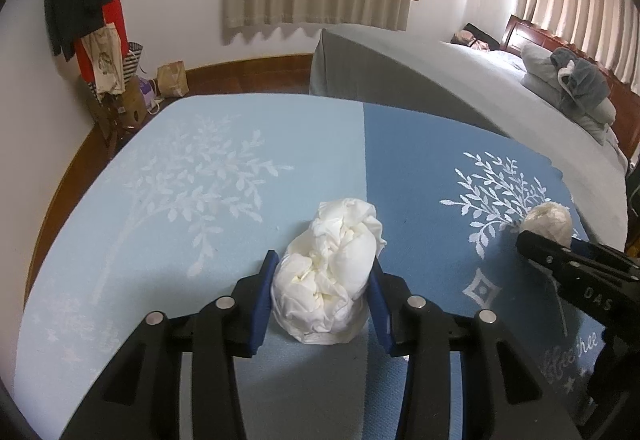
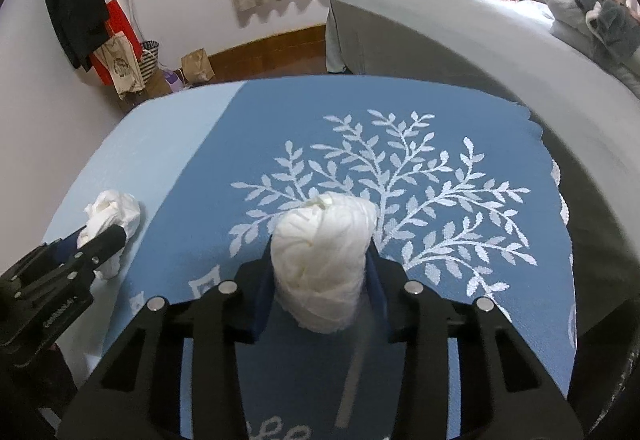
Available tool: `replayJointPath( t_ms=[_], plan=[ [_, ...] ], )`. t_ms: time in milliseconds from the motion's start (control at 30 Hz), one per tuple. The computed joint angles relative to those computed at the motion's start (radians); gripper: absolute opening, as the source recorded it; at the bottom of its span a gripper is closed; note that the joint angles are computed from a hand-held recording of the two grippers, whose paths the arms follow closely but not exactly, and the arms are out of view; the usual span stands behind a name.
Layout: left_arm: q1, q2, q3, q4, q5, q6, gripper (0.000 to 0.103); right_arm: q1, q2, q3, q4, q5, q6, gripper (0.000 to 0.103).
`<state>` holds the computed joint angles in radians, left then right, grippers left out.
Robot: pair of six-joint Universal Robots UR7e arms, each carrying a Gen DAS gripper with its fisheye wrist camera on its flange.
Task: Collect trash
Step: 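Carry both white tissue balls over the trash bin and release them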
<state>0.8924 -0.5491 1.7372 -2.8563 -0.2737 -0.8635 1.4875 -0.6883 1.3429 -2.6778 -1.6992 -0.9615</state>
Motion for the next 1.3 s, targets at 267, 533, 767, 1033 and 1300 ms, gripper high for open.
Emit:
replayJointPath(
  t_ms=[267, 533, 767, 1033, 1300],
  plan=[
    [-0.038, -0.007, 0.007, 0.033, 0.015, -0.034, 0.042, -0.012, -0.08, 0.055, 0.003, 0.058, -0.015, 0.039],
    [-0.089, -0.026, 0.017, 0.14, 0.034, -0.161, 0.042, -0.04, -0.183, 0.133, 0.02, 0.115, -0.015, 0.039],
    [-0.143, -0.038, 0.025, 0.279, 0.041, -0.314, 0.042, -0.066, -0.272, 0.194, 0.045, 0.151, -0.03, 0.039],
    [-0.198, -0.042, 0.019, 0.4, 0.043, -0.412, 0.042, -0.089, -0.367, 0.26, 0.071, 0.191, -0.052, 0.039],
    [-0.249, -0.029, -0.005, 0.482, 0.051, -0.459, 0.042, -0.115, -0.452, 0.302, 0.092, 0.228, -0.065, 0.039]
  ],
)
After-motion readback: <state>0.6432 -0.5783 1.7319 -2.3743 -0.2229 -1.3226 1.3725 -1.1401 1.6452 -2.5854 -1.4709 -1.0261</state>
